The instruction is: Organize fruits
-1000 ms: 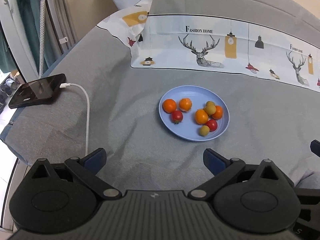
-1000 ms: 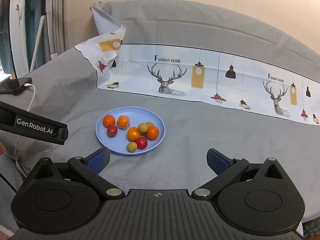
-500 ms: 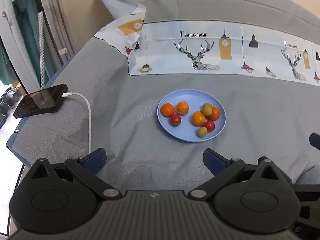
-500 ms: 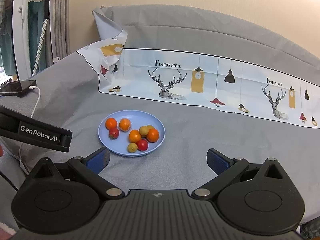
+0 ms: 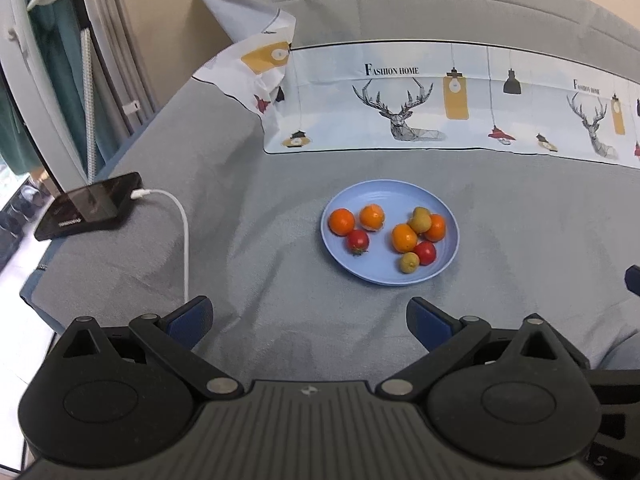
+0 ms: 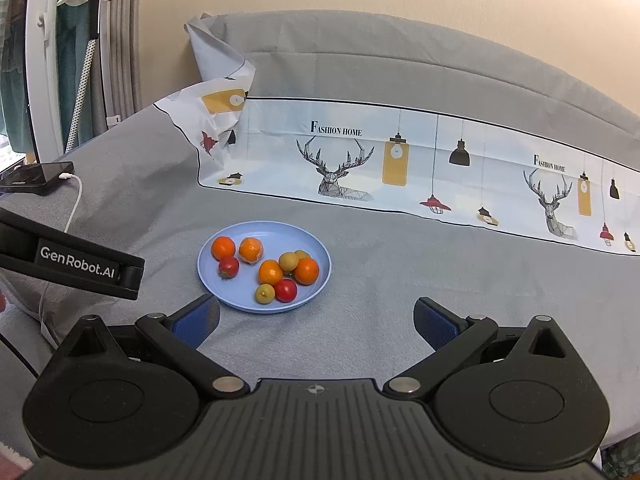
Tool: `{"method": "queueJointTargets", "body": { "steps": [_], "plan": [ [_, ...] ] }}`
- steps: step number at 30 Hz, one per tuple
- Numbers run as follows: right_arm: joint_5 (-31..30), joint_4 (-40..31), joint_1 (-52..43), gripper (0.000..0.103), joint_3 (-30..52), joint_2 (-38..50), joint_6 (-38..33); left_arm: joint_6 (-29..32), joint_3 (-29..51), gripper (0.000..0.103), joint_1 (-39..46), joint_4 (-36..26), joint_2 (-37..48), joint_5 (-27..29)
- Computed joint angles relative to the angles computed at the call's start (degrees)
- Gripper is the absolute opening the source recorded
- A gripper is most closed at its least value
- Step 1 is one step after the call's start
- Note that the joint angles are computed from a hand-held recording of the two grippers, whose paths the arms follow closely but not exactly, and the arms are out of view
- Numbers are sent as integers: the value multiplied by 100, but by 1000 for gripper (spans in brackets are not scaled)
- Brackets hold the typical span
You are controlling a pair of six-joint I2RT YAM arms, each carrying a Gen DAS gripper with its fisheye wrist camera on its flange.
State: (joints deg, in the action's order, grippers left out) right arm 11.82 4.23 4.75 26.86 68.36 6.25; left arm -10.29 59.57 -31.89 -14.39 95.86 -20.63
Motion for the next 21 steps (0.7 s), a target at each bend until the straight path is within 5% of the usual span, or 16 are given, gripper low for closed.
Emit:
{"method": "queueJointTargets", "body": {
  "steps": [21],
  "plan": [
    [-31,-15,-27,102,10,16,-6,-58,103,103,129,-177,113,175]
  ]
}}
